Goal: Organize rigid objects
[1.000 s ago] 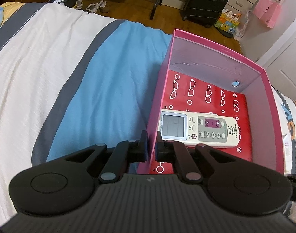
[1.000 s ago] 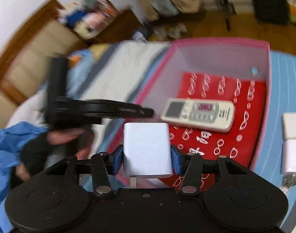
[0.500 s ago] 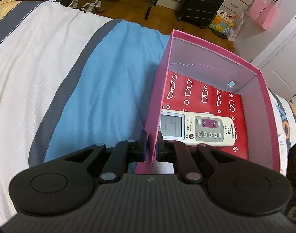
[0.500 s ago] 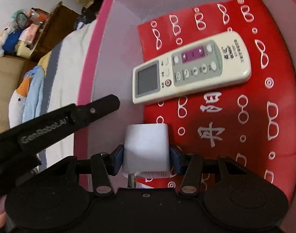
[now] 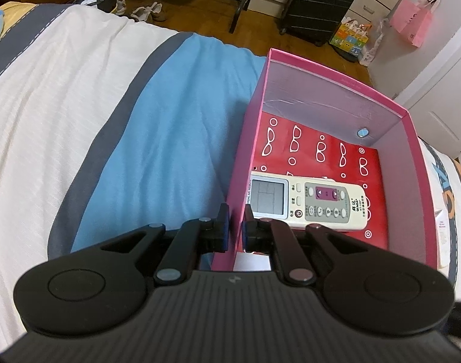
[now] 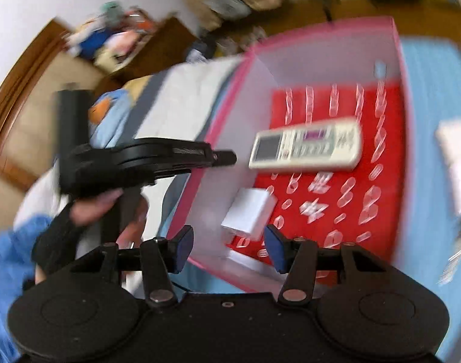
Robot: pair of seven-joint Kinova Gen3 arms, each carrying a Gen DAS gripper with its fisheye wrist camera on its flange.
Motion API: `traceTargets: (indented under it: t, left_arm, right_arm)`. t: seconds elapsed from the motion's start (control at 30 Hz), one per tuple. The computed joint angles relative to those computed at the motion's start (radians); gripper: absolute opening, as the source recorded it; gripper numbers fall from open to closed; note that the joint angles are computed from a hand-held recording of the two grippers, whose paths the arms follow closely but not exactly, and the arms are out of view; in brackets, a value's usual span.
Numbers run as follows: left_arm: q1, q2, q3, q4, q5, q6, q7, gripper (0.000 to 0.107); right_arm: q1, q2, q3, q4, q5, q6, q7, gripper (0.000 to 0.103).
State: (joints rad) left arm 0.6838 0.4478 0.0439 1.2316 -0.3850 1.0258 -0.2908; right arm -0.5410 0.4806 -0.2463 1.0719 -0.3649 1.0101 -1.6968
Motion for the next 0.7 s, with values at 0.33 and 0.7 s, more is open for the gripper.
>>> traceTargets:
  t: [0.33,0.7]
  left_arm:
    - [0.015,0.025,-0.005,-0.056,-0.005,0.061,0.023,0.006]
    - [0.022,0.039,-0.011,-0.087,0.002,0.092,0.039,0.006]
  right_arm:
    - [0.119,-0.192,0.074,0.213,0.130,-0.188,0.167,0.063]
    - [0.156,-0.096,0.107,0.235,0.222,-0.109,0.017,0.065]
